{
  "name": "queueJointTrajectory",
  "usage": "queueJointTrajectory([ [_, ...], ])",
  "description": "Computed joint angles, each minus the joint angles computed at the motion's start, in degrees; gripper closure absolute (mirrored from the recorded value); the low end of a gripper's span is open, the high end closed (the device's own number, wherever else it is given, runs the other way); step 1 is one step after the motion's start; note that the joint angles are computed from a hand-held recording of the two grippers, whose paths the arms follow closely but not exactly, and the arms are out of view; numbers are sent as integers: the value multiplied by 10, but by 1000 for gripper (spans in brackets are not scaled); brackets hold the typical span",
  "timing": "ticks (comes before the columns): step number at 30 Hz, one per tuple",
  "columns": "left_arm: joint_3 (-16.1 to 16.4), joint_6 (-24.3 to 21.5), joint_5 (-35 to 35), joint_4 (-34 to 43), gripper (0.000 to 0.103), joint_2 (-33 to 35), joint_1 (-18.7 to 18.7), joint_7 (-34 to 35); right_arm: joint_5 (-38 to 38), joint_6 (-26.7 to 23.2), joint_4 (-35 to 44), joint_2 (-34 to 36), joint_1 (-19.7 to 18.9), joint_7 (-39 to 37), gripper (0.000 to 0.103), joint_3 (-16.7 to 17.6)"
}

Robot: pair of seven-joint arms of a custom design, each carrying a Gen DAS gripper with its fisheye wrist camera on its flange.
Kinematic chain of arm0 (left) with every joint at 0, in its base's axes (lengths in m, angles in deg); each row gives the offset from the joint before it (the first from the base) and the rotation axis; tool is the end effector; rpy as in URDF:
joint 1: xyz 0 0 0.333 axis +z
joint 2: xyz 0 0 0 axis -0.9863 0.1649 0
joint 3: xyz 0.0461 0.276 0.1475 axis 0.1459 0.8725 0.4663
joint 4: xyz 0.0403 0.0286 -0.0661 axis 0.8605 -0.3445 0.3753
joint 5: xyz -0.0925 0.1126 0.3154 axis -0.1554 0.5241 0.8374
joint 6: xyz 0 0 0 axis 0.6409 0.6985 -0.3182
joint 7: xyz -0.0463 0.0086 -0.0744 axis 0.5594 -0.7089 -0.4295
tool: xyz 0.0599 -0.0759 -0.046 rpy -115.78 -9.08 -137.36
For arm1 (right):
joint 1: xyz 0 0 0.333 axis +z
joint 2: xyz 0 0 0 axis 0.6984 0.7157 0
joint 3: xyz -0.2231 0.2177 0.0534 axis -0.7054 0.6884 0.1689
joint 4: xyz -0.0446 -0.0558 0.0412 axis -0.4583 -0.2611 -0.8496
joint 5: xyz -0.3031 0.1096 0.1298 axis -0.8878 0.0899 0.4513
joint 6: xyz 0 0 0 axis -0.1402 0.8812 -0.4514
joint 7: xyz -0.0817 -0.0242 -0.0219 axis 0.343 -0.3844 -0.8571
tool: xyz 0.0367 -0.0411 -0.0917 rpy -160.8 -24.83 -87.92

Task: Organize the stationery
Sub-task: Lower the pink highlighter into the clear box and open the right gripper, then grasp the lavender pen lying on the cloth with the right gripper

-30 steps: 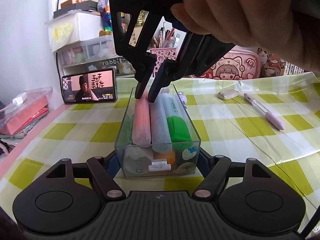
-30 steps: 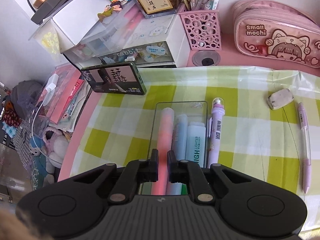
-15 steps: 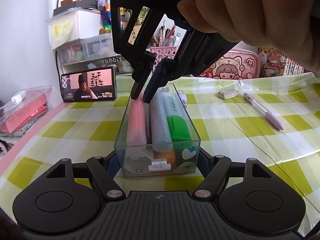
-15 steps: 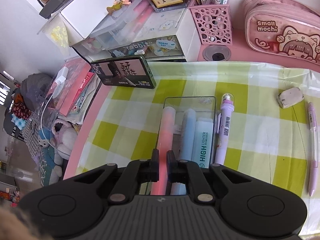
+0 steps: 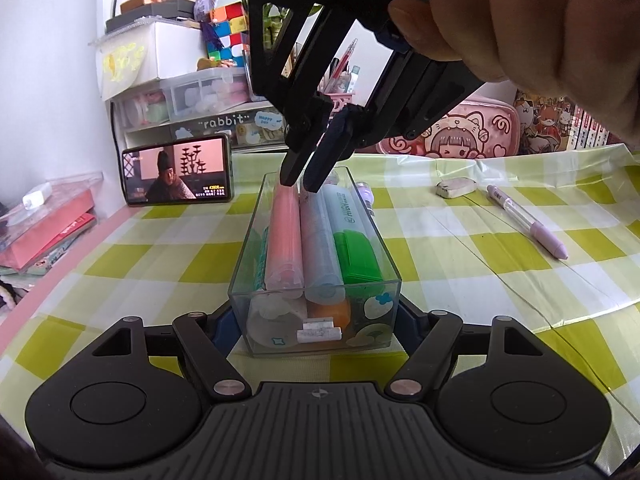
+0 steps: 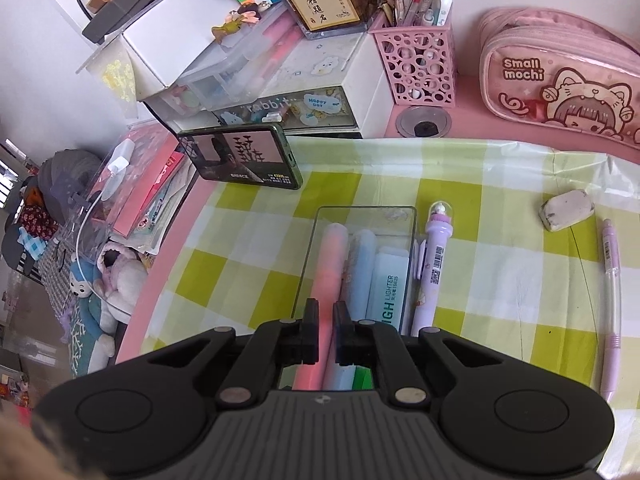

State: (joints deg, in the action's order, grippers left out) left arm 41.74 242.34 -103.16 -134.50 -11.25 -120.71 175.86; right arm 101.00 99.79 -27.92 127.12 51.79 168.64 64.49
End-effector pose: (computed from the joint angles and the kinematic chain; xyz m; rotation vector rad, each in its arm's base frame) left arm 0.6132 -0.2639 0.2489 -1.3656 1.7887 -0.9316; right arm 0.7433 0.1379 0.3700 -1.7759 1.7994 -0.0473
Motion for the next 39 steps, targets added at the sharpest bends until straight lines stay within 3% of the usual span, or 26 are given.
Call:
queueJointTrajectory([
  [3,-2,1,1,0,30,0,1,0,22,52,-47,-25,-15,-38,92,14],
  [9,3,-1,-10,2,30,2,-6,-1,-12,150,-120,-54,-6,-50,91,-35],
  [13,4,0,-15,1,30,1,-8,-4,-31,159,-132,-55,-20,-43,90,-46],
  [15,22,4,-30,2,30,8,-27,6,-52,176,-148,-59,-14,-42,86,-64],
  [17,53,8,-61,8,30,23,-60,28,-81,196,-159,-57,7,-7,86,-104],
  [24,64,17,-107,20,30,37,-79,81,-134,137,-122,-28,-9,42,86,-125],
  [27,52,25,-109,22,30,37,-69,100,-131,155,-121,-19,-21,70,86,-123],
  [29,26,19,-102,22,30,26,-45,95,-108,162,-120,-19,-43,72,85,-96],
  [31,-3,11,-84,18,30,12,-17,78,-77,132,-100,-12,-85,2,84,-24],
  [33,11,4,-96,19,30,14,-27,73,-57,107,-77,0,-85,-36,84,-1],
  [35,41,0,-119,21,30,23,-52,77,-56,104,-56,12,-62,-34,84,-15],
  [37,30,3,-104,14,30,16,-38,70,-66,96,-31,24,-40,-9,85,-42],
  [39,15,4,-85,10,30,9,-22,60,-100,102,-22,29,-11,32,85,-92],
])
